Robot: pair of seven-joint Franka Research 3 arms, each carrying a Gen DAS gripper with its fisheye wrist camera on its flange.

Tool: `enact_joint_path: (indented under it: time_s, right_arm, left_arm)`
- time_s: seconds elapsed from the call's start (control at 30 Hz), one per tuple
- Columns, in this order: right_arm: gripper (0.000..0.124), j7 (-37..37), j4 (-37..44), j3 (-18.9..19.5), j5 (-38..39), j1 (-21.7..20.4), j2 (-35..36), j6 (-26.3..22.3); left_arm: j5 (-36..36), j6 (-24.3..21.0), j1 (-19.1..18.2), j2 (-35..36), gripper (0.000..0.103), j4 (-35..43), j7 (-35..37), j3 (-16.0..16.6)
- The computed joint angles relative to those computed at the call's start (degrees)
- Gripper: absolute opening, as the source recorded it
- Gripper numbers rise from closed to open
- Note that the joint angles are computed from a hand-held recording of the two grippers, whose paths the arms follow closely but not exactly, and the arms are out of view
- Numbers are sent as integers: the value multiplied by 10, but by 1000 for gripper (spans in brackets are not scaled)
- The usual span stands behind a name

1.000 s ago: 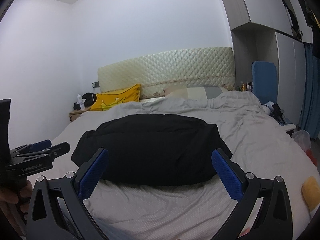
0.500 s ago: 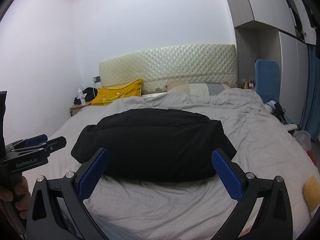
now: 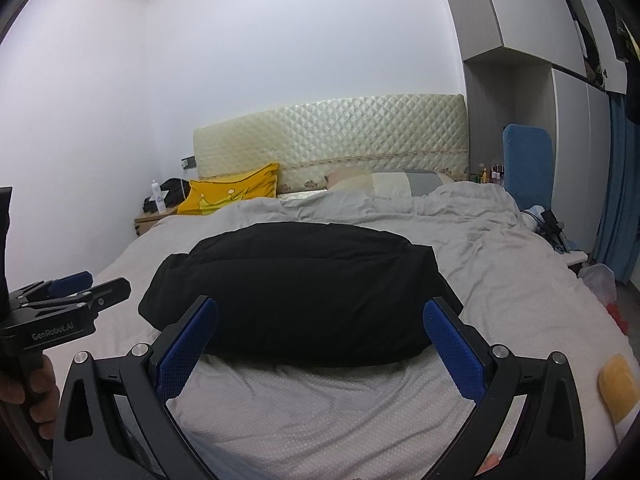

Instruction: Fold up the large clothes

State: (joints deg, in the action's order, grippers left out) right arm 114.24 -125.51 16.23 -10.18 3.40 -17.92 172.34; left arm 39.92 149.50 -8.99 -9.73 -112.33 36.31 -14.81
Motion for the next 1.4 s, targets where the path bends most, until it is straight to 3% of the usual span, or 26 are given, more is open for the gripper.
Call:
enact_joint_path:
  time_s: [0.67,1.4]
  right_arm:
    - [103,32,-11,21,-29,-29,-21,-5]
    - [103,29,-9,19,-29,-28,-19,-2]
  left_arm:
    - [-21,15,2,-5,82,-6,16,3]
    - [-13,16,5,-6,82,-5,4,1]
